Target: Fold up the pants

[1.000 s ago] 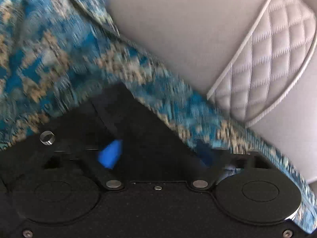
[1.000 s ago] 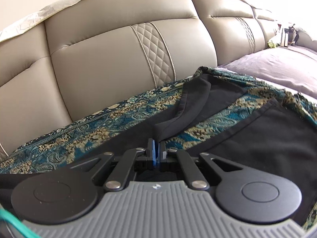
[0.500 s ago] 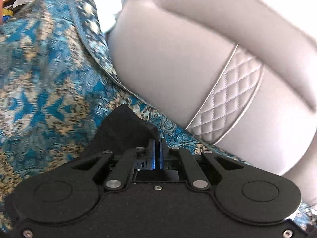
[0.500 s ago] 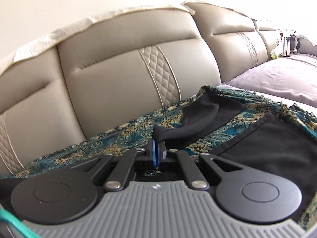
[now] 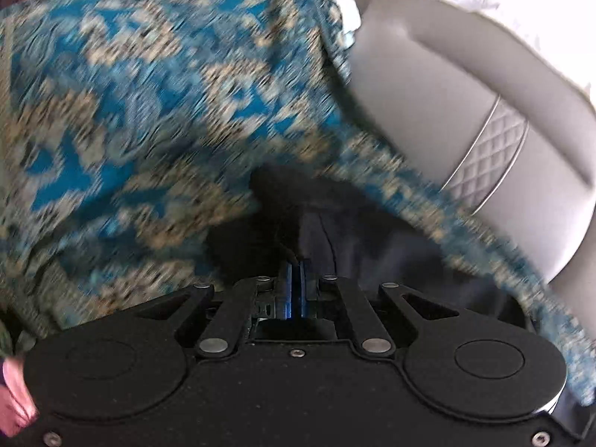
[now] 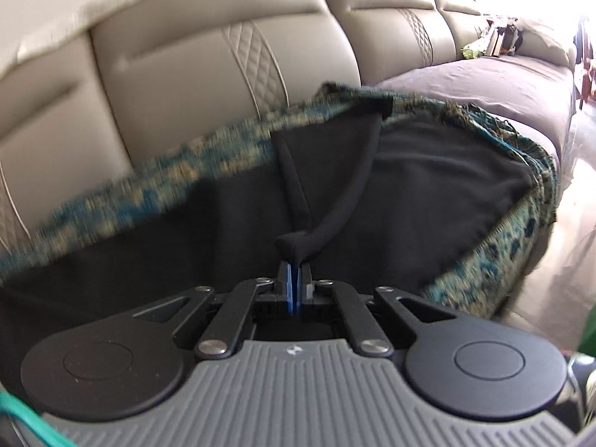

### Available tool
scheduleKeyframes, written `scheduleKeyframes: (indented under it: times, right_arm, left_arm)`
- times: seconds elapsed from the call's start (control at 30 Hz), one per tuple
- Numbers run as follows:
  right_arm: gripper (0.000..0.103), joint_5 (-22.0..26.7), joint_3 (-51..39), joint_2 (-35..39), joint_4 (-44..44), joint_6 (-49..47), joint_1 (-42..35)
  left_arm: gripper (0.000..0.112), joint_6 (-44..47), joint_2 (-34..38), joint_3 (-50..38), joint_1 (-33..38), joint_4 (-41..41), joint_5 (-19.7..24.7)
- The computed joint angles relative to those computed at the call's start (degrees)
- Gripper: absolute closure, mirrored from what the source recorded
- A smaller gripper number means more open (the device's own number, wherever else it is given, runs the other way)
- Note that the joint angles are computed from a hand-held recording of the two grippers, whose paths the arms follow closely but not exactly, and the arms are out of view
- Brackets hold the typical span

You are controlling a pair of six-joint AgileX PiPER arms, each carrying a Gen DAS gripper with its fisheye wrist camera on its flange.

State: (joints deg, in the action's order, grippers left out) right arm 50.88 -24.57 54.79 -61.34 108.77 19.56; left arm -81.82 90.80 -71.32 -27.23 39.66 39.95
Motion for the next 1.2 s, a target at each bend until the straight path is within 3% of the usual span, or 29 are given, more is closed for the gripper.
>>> scheduleKeyframes:
  times: [0.07,0.17,0.2,0.3,0.33,0.37,0.4,0.5,0.57,0.63,0.7,0.77,0.87,1.0,1.03,1.07,1.1,1.13,1.2]
  right_arm:
    - [0.098,1.7,0.1,1.2,0.2,-0.6,1.5]
    - [0.092,-0.8,-1.2,2.6,3.9,-10.6,-1.9]
    - [0.069,-1.4,-1.7,2.8,5.5,-13.9,-2.8]
    - [0.053,0.3,-3.0,2.5,8.0,-17.9,-1.7]
    - [0.044,1.2,-3.6,1.7,8.8,-19.0,-0.8]
    - [0.042,1.9,-3.8,1.1,9.3,-19.5,0.2]
    - [0.041,2.4,-4.6,0.2,10.1,-21.0,1.2]
    - [0.039,1.2,-8.4,-0.6,12.8,-25.9,1.8]
    - [0.038,-4.3,-12.2,0.3,16.9,-33.6,-1.4]
    - [0.038,-14.7,-16.2,3.9,25.8,-45.1,-7.0]
    - [0.038,-24.6,-21.3,10.8,37.3,-56.5,-10.3]
    - [0.038,-28.6,-28.8,19.6,48.8,-67.2,-10.7]
    - [0.037,-24.4,-44.1,32.8,57.1,-80.5,-10.2]
    - [0.028,-15.0,-64.5,48.8,47.7,-81.7,-5.0]
    - [0.027,-12.0,-68.5,51.7,46.1,-81.5,-3.9]
    - [0.025,-9.0,-72.2,54.5,45.5,-82.8,-3.2]
    - [0.024,-4.8,-77.2,58.0,45.7,-84.5,-2.8]
    - [0.024,-1.8,-80.4,60.4,46.5,-85.9,-2.9]
    - [0.024,1.9,-83.5,62.8,47.6,-86.4,-2.9]
  left_arm:
    - [0.107,-1.5,-1.1,2.7,-0.6,1.7,-0.7]
    - [0.106,1.5,-0.3,2.4,-1.8,0.8,1.6]
    - [0.103,2.3,0.4,2.5,-2.1,0.3,1.7]
    - [0.093,3.4,0.3,3.9,-2.4,0.5,2.0]
    - [0.085,3.0,-0.7,5.1,-2.3,0.6,1.1]
    - [0.073,3.4,-2.1,6.7,-2.0,-0.1,-0.4]
    - [0.067,4.0,-3.7,8.2,-1.2,-1.1,-1.8]
    - [0.064,2.4,-7.4,10.6,-0.3,1.6,-2.9]
    - [0.058,1.8,-8.8,10.8,0.6,4.0,-3.8]
    - [0.053,3.2,-8.9,10.1,2.9,4.2,-7.0]
    - [0.052,4.9,-6.9,7.8,5.4,2.5,-8.9]
    - [0.052,12.0,-3.5,4.5,8.1,-4.3,-10.2]
    - [0.051,22.1,1.5,0.1,11.2,-15.6,-10.7]
    - [0.035,16.4,4.6,-1.2,11.8,-11.3,-14.2]
    - [0.041,17.6,5.4,-1.9,12.0,-12.4,-14.6]
    - [0.075,21.0,6.3,-3.1,12.4,-15.1,-14.5]
    - [0.091,23.9,7.2,-4.4,12.5,-17.0,-13.1]
    - [0.094,24.5,7.8,-5.5,12.2,-16.8,-11.1]
    - [0.094,21.5,6.9,-3.4,11.3,-12.6,-12.3]
